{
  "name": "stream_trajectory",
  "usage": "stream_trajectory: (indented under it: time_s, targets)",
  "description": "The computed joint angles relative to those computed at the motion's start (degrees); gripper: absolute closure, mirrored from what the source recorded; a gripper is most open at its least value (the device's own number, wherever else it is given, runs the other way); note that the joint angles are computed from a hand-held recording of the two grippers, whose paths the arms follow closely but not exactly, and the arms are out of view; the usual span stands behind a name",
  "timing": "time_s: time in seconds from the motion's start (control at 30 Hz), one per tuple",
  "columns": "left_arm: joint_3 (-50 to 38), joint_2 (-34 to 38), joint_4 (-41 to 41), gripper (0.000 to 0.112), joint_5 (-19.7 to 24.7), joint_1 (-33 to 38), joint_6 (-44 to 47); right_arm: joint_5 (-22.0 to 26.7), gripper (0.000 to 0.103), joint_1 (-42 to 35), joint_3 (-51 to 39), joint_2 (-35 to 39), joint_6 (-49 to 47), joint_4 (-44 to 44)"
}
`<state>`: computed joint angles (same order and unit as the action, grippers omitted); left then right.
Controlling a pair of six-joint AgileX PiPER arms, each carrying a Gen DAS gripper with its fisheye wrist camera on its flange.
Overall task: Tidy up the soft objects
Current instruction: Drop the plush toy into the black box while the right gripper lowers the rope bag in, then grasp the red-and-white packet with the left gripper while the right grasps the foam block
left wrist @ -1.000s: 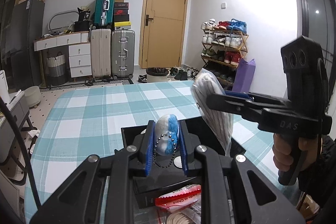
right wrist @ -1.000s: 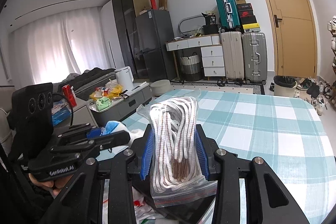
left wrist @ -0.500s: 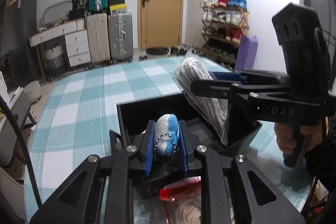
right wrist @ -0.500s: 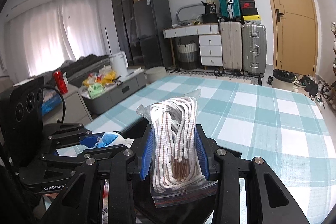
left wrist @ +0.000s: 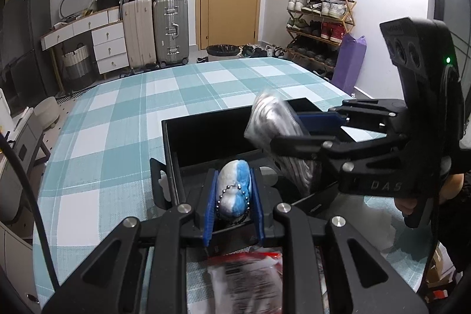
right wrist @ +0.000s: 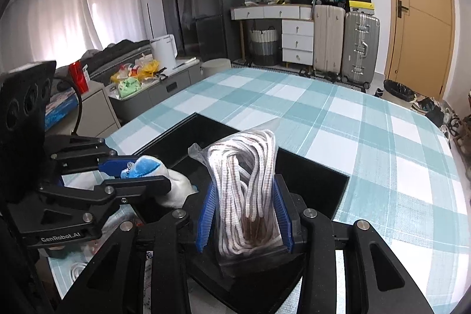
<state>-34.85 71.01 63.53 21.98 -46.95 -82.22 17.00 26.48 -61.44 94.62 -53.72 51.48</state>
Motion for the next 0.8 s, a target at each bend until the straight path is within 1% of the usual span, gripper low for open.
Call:
stream_trajectory:
  time_s: [0.03, 0.07, 0.1, 0.13, 0.17, 0.2, 0.23, 0.27, 0.3, 0.33, 0.37, 0.4, 0.43, 0.5, 0.57, 0.6, 0.63, 0.67, 0.7, 0.77, 0.8]
  targets:
    - [-0.04, 0.05, 0.11, 0.087, 0.12, 0.12, 0.06, 0.55, 0.062, 0.05, -0.46, 0.41, 0.8, -1.03]
    - [0.02, -0.06, 0.28, 0.084, 0.61, 0.04, -0.36, 0.61, 0.059, 0.09, -0.27, 0.33, -0.39, -0.04]
    - [0.31, -0.55, 0.39, 0.076, 0.41, 0.22, -0.75, -0.15, 0.053, 0.03, 0.58, -0.23, -3.41, 2.99]
    - [0.78, -1.38, 0.37, 0.064, -0.34, 0.45, -0.78, -0.72, 0.051, 0.21, 1.45, -1.09, -4.13, 3.78]
    - [1.17, -1.99, 0.57, 0.06, -1.11, 0.73, -0.82, -1.24, 0.047, 0.15, 2.3, -2.03, -5.64, 5.48]
    - [1.49, -2.74, 1.65, 0.059, -0.8, 0.19, -1.97, -1.57, 0.038, -0.18, 3.43, -3.28, -7.74, 7.66]
    - [1.85, -3.39, 3.3, 0.058, 0.11, -0.79, -3.61, -1.93, 0.029, -0.2, 4.16, -4.23, -7.55, 7.55]
    - [2.11, -3.93, 4.05, 0.058, 0.77, -1.62, -4.08, -2.83, 0.025, -0.09, 5.18, -5.49, -6.78, 6.97]
    - [2.25, -4.4, 3.81, 0.055, 1.38, -2.48, -3.58, -3.73, 0.016, -0.13, 6.42, -6.89, -6.45, 6.91]
    - [2.25, -4.65, 3.1, 0.044, 2.0, -3.04, -2.78, -4.34, 0.012, -0.15, 7.4, -8.19, -4.16, 5.01]
    - [2.4, -5.12, 3.1, 0.035, 3.22, -4.08, -3.28, -4.6, 0.01, -0.25, 8.3, -9.4, -1.47, 2.67]
    - [2.9, -5.82, 4.37, 0.022, 4.11, -4.97, -5.39, -4.59, 0.008, -0.55, 9.29, -10.63, -0.09, 1.74]
    - [3.27, -6.41, 5.23, 0.016, 4.59, -5.52, -6.79, -4.31, 0.004, -0.87, 10.2, -11.76, 1.3, 0.8]
    - [3.83, -7.7, 5.42, 0.014, 6.36, -6.96, -8.23, -4.42, 0.001, -1.21, 12.51, -14.22, 4.05, -0.8]
    - [4.33, -8.57, 5.75, 0.012, 8.41, -8.61, -9.36, -5.04, 0.001, -1.11, 14.79, -16.51, 7.01, -2.62]
    - [4.64, -9.09, 5.88, 0.009, 10.3, -10.05, -10.31, -4.73, 0.001, -1.34, 15.72, -17.43, 7.58, -2.72]
    - [5.13, -9.7, 6.57, 0.009, 12.24, -11.66, -11.74, -4.41, 0.001, -1.57, 16.62, -18.3, 7.93, -2.56]
    - [5.4, -10.14, 6.56, 0.009, 13.41, -12.63, -12.08, -4.23, 0.001, -1.83, 17.82, -19.39, 6.79, -0.95]
    - [5.76, -10.66, 6.36, 0.009, 14.65, -13.7, -12.29, -4.32, 0.001, -1.84, 18.67, -20.18, 7.36, -1.22]
    - [6.39, -11.61, 6.02, 0.009, 17.11, -15.77, -13.14, -4.12, 0.001, -1.72, 20.02, -21.48, 10.29, -3.88]
    - [6.57, -11.89, 5.71, 0.009, 17.62, -16.22, -13.25, -4.42, 0.001, -1.55, 20.87, -22.24, 11.4, -4.77]
